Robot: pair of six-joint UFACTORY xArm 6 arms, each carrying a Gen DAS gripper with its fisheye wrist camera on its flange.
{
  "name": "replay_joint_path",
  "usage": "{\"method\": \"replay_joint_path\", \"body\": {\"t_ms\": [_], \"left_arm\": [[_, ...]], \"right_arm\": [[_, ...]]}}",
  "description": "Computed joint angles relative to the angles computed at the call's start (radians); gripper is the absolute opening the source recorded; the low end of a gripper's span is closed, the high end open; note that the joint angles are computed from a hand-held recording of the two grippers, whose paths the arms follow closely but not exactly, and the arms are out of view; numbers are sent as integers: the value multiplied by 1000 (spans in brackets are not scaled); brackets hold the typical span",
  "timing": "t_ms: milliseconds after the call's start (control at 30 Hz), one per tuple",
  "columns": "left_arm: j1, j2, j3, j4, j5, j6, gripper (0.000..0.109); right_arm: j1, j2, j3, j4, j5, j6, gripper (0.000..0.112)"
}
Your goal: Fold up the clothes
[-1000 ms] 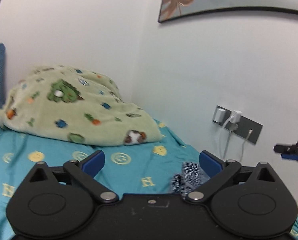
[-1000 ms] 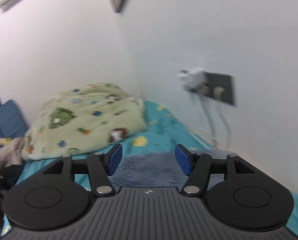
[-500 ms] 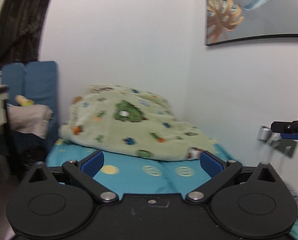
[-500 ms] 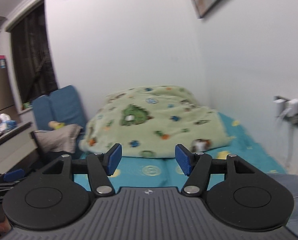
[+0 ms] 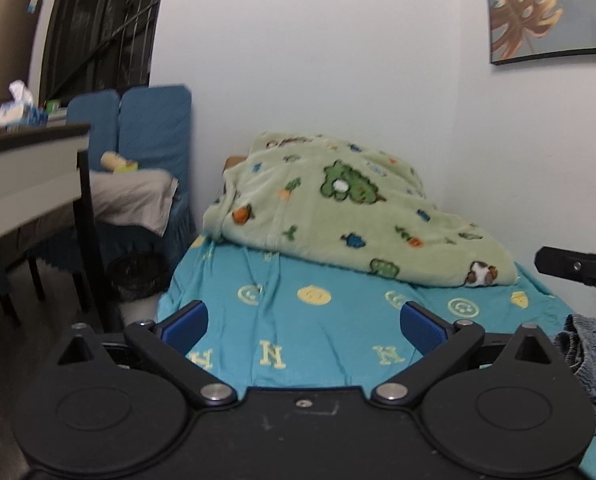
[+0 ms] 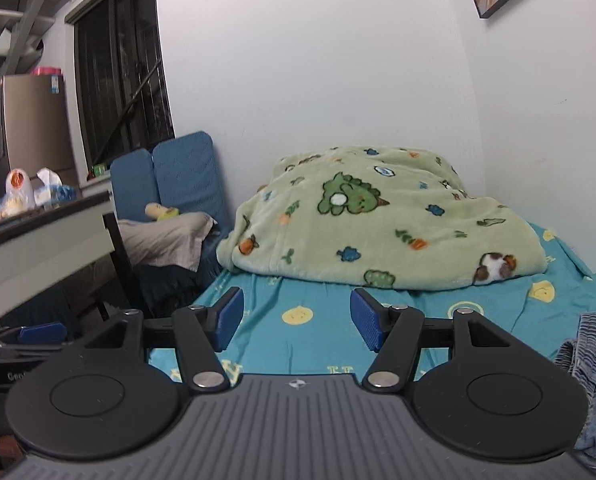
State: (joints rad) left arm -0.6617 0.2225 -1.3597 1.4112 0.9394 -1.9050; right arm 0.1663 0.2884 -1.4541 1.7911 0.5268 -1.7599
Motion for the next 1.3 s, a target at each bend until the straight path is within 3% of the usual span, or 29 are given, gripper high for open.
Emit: {"method": "replay_joint_path", "body": {"t_ms": [300, 467, 800, 867, 933, 1033, 1300], "left_arm": [[10, 46, -11, 6, -20, -14, 103], [29, 58, -3, -10, -58, 7, 103], [33, 51, 6, -27, -54, 24, 103], [33, 52, 6, -28, -54, 26, 103], [32, 52, 5, -27, -51, 26, 103], [26, 55, 3, -22, -30, 25, 103], [21, 62, 1, 0, -22, -3, 103]], "right_arm": [[-11, 87, -22, -12, -84, -12, 62], [7, 92, -16, -20, -94, -7, 62], [29, 104, -16, -54, -111, -6, 64], [33, 102, -13, -42, -116, -25, 67], [36, 102, -14, -24, -122, -49, 84], [39, 105, -17, 6, -131, -86, 97], [51, 112, -34, 112, -182, -218, 103]]}}
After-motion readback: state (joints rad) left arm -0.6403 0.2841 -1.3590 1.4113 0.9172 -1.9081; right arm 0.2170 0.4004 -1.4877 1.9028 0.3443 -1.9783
